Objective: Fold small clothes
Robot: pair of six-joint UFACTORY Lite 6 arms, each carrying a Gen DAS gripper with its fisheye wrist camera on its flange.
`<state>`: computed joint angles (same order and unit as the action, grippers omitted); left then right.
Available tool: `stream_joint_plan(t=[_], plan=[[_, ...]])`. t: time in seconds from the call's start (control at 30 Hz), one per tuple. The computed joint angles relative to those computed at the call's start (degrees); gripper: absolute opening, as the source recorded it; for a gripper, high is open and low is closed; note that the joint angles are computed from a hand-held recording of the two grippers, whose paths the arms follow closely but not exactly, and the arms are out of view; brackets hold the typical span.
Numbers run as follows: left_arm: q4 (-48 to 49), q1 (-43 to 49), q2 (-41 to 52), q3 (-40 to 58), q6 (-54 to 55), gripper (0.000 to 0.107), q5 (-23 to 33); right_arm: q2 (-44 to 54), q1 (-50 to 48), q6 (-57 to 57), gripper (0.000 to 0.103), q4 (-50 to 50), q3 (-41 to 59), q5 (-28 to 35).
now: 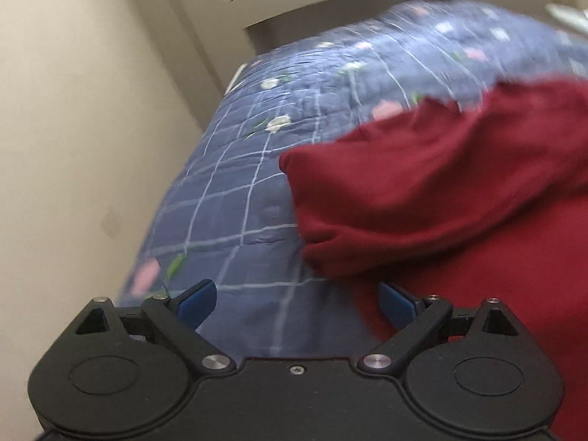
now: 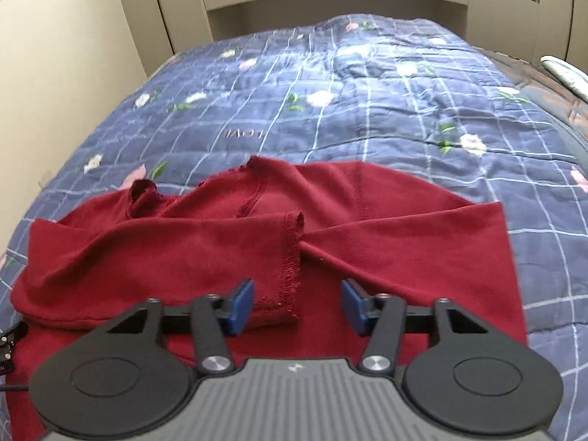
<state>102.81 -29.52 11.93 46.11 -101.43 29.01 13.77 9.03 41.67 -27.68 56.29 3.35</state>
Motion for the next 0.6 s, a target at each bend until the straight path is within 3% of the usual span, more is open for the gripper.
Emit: stream_joint_plan(t=[0.13, 0.2, 0.33, 0.43, 0.47, 0.6], plan=[[17.11, 3.98, 0.41, -1.21, -8.09, 0.086, -3.63, 1.80, 1.67, 4.62, 0.027, -4.90, 1.35, 0.80], [23.06, 5.80, 1.69, 0.03, -12.31, 0.078, -6.54, 2.10, 2.33, 7.42, 0.024, -7.71, 1.80, 1.52], [38.53, 8.51, 2.53, 0.91, -25.55, 0.046, -9.50, 0.58, 2.69, -1.34, 0.015, 0.74, 1.16, 1.81], [41.98, 8.18, 2.36, 0.29, -28.91, 0.025, -8.05, -2.07, 3.39, -4.90, 0.014, 4.12, -0.47, 2.31], [41.83, 7.92, 2.31, 0.26, -29.09, 0.008, -7.22, -3.08, 3.59, -8.81, 0.014, 8.10, -1.14, 2.45], [39.02, 7.41, 1.35, -1.08, -29.96, 0.006, -2.49, -6.21, 4.56, -21.50, 0.014, 21.71, -3.38, 3.11]])
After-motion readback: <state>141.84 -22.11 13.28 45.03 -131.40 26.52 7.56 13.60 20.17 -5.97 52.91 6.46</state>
